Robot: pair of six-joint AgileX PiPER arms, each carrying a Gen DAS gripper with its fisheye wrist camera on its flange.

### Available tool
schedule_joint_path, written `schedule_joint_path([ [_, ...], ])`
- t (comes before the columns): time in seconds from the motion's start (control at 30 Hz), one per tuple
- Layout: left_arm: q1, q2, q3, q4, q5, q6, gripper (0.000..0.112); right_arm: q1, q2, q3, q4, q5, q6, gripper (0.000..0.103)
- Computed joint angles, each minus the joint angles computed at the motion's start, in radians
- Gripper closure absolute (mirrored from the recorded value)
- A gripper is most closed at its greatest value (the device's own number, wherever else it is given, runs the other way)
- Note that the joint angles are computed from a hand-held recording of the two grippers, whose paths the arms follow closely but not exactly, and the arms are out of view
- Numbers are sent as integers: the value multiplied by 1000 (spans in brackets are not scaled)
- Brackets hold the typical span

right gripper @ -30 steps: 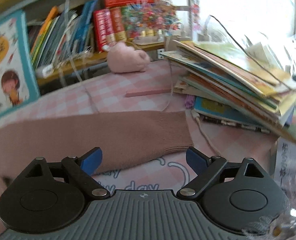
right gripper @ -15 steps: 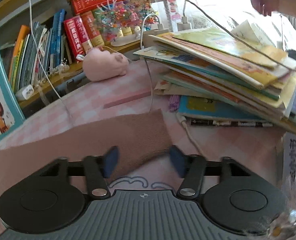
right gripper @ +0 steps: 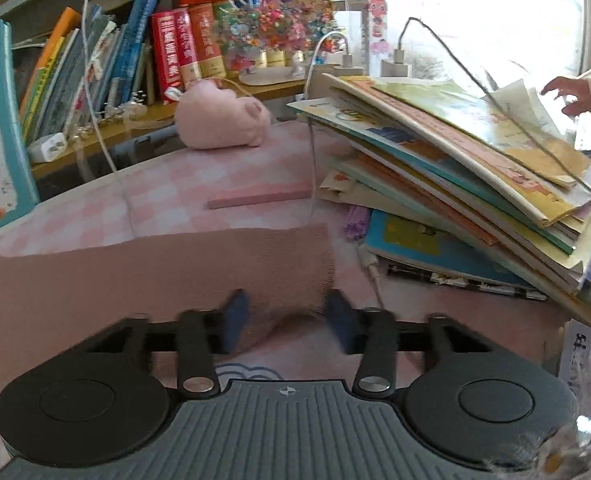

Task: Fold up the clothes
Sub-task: 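Grasp the pink sleeve cuff with the right gripper and lift it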

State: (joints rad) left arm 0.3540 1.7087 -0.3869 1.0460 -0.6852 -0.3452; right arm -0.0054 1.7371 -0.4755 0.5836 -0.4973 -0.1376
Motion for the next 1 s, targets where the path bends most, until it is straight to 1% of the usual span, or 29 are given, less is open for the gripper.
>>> schedule_joint_path([
  [0.03,-1,-1,0,-1,1,0,11,-14,-8,2,-64,18,52,93],
  [0.07,-2,-2,0,-1,2,-1,11,-18,-16,5,-99,26,88,94],
  [0.13,-4,-5,1,-2,4,-2,11,-6,-30,13,-108,25,120,95],
  [0.17,-4,-6,1,-2,5,-2,11,-3,-48,27,-153,18,176,95],
  [0.23,-9,-6,1,-11,8,4,11,5,-110,69,-284,-11,330,95],
  [0.3,-11,-5,0,-14,10,3,10,37,-198,100,-359,-25,421,95],
  [0.33,-11,-4,-1,-14,10,3,10,66,-245,108,-365,-24,430,95],
  [0.43,-14,-5,2,-27,11,13,10,199,-382,87,-275,12,318,95],
  [0.47,-15,-5,3,-31,11,17,10,253,-409,63,-223,23,252,95],
  [0.57,-17,-4,2,-37,13,21,9,388,-438,-28,-82,45,58,95],
  [0.67,-16,-2,0,-33,13,17,9,475,-401,-142,-32,68,-58,95],
  [0.77,-20,-6,2,-40,16,23,9,523,-332,-259,-31,99,-120,95],
  [0.83,-23,-6,-1,-37,20,15,9,548,-284,-325,-52,116,-121,95],
  [1.0,-22,-8,-2,-32,21,8,9,611,-149,-475,-142,143,-60,95],
])
